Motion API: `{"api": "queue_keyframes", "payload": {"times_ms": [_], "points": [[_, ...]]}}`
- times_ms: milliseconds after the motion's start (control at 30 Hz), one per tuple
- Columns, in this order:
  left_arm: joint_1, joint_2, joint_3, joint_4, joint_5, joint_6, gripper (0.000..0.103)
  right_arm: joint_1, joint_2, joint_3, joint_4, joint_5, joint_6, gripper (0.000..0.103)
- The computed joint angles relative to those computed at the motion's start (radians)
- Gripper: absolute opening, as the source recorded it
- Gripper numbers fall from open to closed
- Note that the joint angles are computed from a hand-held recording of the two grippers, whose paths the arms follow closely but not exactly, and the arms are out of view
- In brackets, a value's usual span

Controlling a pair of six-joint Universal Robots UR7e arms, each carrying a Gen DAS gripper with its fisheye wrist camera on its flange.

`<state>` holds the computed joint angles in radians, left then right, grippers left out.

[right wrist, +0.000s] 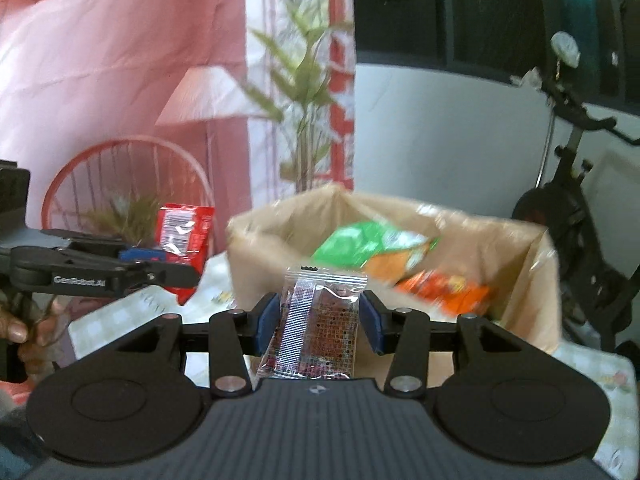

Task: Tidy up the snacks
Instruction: 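Carry both packs over the lined box and open both tools to drop them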

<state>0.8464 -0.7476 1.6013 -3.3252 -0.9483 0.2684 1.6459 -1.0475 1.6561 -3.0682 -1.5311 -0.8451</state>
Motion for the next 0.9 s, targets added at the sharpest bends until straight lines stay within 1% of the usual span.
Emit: {"api": "queue_keyframes", "payload": {"times_ms": [100,233,367,467,633,667,733,800,833,900], "points": [[0.001,0.019,-0.052,0.025,-0.006,0.005,0.032,0.004,0.01,-0.034,-0.011,-0.005,-0.011,0.047],[0.0,0.066,-0.137,0.02,-0.011,0.052,0.032,0.004,0.038,-0.097,-0.011,-0.018,-0.012,0.047],[0.008,0.133,-0.265,0.061,-0.009,0.067,0.032,0.005,0.097,-0.184,-0.028,-0.069,-0.008,0.047],[0.016,0.193,-0.385,0.161,0.019,0.083,0.032,-0.005,0.142,-0.25,-0.018,-0.099,0.015,0.047],[0.037,0.262,-0.53,0.332,0.078,0.006,0.033,-0.012,0.19,-0.31,-0.006,-0.17,0.033,0.047],[0.039,0.273,-0.553,0.367,0.093,0.0,0.038,-0.012,0.197,-0.319,-0.002,-0.181,0.034,0.047],[0.042,0.285,-0.578,0.406,0.103,-0.003,0.043,-0.014,0.205,-0.327,-0.004,-0.2,0.038,0.047],[0.043,0.285,-0.577,0.413,0.099,0.001,0.058,-0.013,0.215,-0.335,-0.022,-0.225,0.045,0.05],[0.045,0.282,-0.573,0.409,0.094,0.008,0.061,-0.013,0.219,-0.339,-0.03,-0.234,0.048,0.05],[0.046,0.274,-0.559,0.394,0.096,0.02,0.074,-0.015,0.219,-0.342,-0.03,-0.233,0.058,0.051]]}}
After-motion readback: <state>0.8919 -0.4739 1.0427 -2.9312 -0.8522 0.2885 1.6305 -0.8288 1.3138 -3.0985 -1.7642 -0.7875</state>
